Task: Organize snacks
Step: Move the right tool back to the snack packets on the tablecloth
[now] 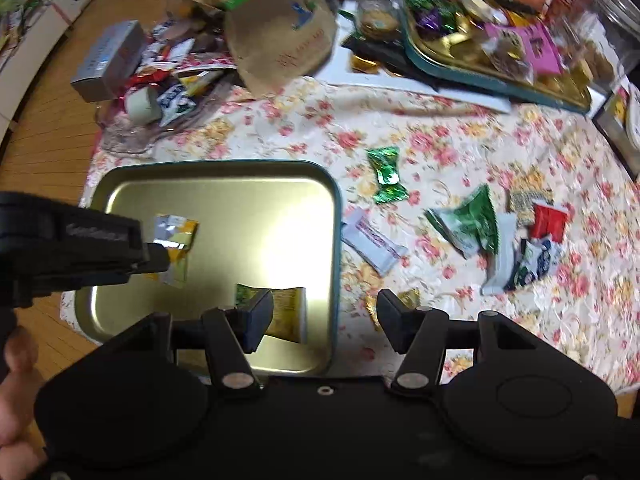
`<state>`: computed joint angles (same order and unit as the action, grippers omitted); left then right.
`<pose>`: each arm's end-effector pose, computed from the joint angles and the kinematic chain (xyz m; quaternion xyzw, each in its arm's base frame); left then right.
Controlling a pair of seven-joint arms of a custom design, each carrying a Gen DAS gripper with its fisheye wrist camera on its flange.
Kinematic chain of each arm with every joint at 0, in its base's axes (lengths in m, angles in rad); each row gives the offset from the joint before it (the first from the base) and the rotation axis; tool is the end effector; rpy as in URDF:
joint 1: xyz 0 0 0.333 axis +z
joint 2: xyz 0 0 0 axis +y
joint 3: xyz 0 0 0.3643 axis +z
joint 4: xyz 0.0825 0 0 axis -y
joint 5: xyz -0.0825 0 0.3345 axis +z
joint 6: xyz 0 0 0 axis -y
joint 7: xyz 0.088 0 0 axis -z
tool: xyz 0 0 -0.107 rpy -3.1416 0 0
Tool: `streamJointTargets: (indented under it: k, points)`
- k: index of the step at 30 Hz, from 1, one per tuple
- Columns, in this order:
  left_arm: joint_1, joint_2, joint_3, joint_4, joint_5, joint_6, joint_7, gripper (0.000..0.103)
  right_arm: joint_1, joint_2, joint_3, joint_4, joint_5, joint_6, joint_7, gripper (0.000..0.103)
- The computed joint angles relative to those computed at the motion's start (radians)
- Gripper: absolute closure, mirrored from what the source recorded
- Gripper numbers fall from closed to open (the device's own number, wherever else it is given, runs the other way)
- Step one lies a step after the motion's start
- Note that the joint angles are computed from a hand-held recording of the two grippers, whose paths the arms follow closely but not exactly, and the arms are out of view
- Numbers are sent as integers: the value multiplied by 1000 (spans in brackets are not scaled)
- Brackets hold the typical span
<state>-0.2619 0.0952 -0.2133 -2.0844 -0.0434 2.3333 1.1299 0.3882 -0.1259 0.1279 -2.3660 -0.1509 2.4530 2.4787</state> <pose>0.4826 -0.2454 0.4731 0.7032 -0.7062 0.0822 0.0004 0.3978 0.2278 0.4755 -0.5952 0.7943 -0.0693 0.1002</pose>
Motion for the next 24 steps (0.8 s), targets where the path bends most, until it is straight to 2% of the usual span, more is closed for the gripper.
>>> streamJointTargets:
  k: [5, 11, 24]
  points:
    - [-18, 11, -10, 16, 17, -7, -5, 60, -24, -9, -12, -14, -19, -42, 39, 43]
    - [-57, 35, -25, 51, 53, -22, -9, 60, -75, -54, -24, -67, -125, -67, 129, 44]
    - [-158, 104, -51, 143, 85, -55, 3, 60, -214, -186, -140, -250, -72, -23, -7, 48]
